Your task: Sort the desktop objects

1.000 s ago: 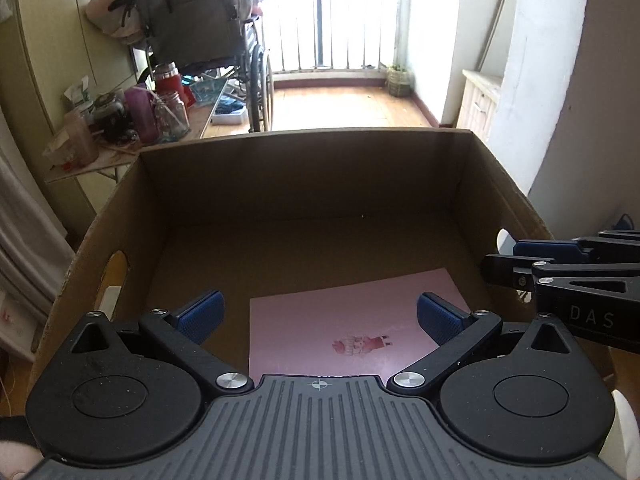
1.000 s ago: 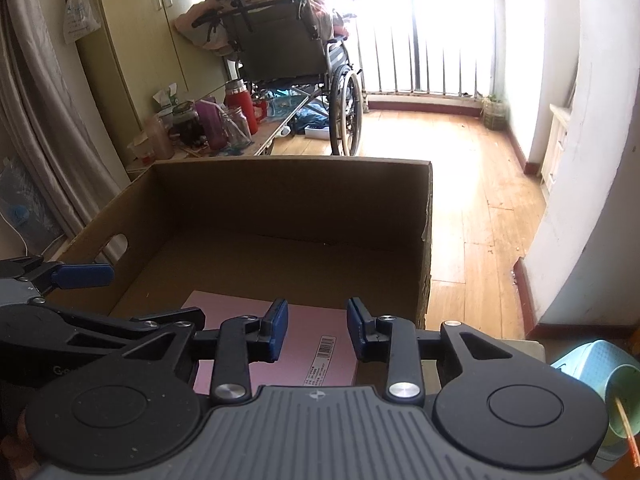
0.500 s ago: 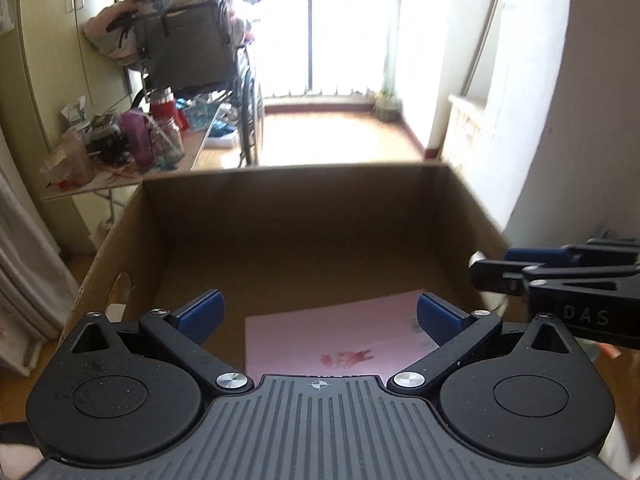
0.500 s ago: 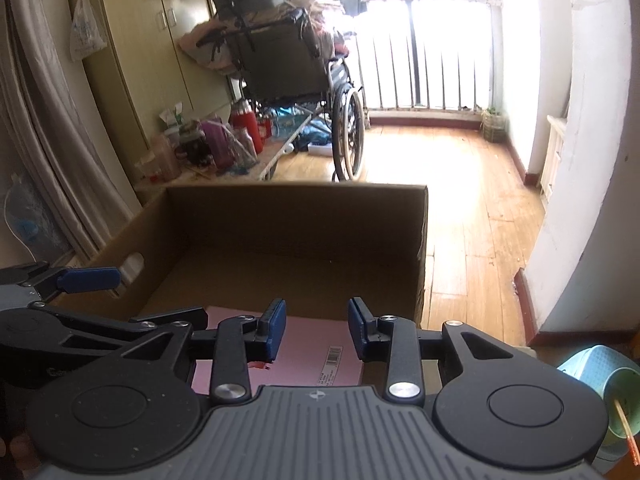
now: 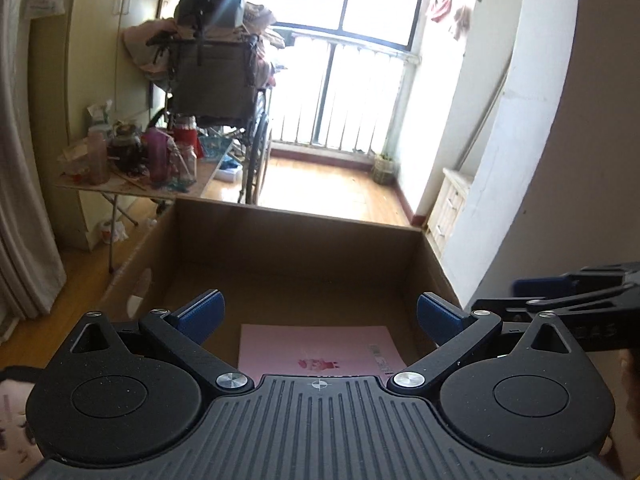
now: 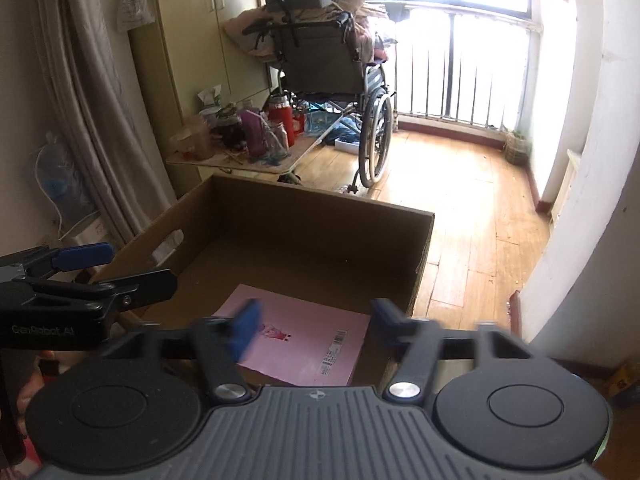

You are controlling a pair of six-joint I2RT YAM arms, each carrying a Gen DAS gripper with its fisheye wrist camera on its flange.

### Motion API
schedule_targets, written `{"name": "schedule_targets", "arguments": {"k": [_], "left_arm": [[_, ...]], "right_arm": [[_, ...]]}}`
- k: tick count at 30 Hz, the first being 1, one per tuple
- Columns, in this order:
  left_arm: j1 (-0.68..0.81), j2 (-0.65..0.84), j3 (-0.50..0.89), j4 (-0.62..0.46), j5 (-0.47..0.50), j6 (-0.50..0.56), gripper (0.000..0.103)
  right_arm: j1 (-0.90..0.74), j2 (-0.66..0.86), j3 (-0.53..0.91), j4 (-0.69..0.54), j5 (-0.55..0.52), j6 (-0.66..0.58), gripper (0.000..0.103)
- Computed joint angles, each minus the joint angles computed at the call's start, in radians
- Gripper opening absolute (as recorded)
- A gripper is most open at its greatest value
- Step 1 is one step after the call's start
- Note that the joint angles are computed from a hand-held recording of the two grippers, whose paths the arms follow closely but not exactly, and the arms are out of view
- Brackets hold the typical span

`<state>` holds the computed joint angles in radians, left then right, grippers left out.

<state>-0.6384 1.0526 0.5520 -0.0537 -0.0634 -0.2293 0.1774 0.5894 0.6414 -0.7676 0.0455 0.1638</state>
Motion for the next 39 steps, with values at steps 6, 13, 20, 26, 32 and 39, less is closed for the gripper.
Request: {"name": "schedule_targets", "arguments": {"k": [6, 13, 20, 26, 32, 39], "left_arm": [[-0.017, -0.08, 0.02, -0.122, -0.038, -0.004, 0.103], [-0.029, -0.181, -0.013, -0.2, -0.018, 0.005, 0.103], [0.097, -0.293, -0.069, -0.223, 0.083, -0.029, 0.103], [0.141, -0.325, -0.056, -0.282, 0.084, -0.001, 0.103], [0.105, -0.323, -0.035, -0.295, 0.038, 0.043, 0.103], [0.134, -0.231, -0.016, -0.25, 0.087, 0.026, 0.103]], "right_arm": [[0.197, -0.017, 0.1, -0.114, 0.185, 0.035, 0.094], [0.453, 0.052, 0.234, -0.262, 0.364, 0.154, 0.103], [0.567, 0.118, 0.282, -0.364, 0.43, 0.276, 0.103], [0.522, 0.137, 0.287, -0.368, 0.405, 0.293, 0.103], [0.531, 0.17, 0.301, -0.349, 0.405, 0.258, 0.103], [0.398, 0.16, 0.286, -0.222, 0.301, 0.147, 0.103]]}}
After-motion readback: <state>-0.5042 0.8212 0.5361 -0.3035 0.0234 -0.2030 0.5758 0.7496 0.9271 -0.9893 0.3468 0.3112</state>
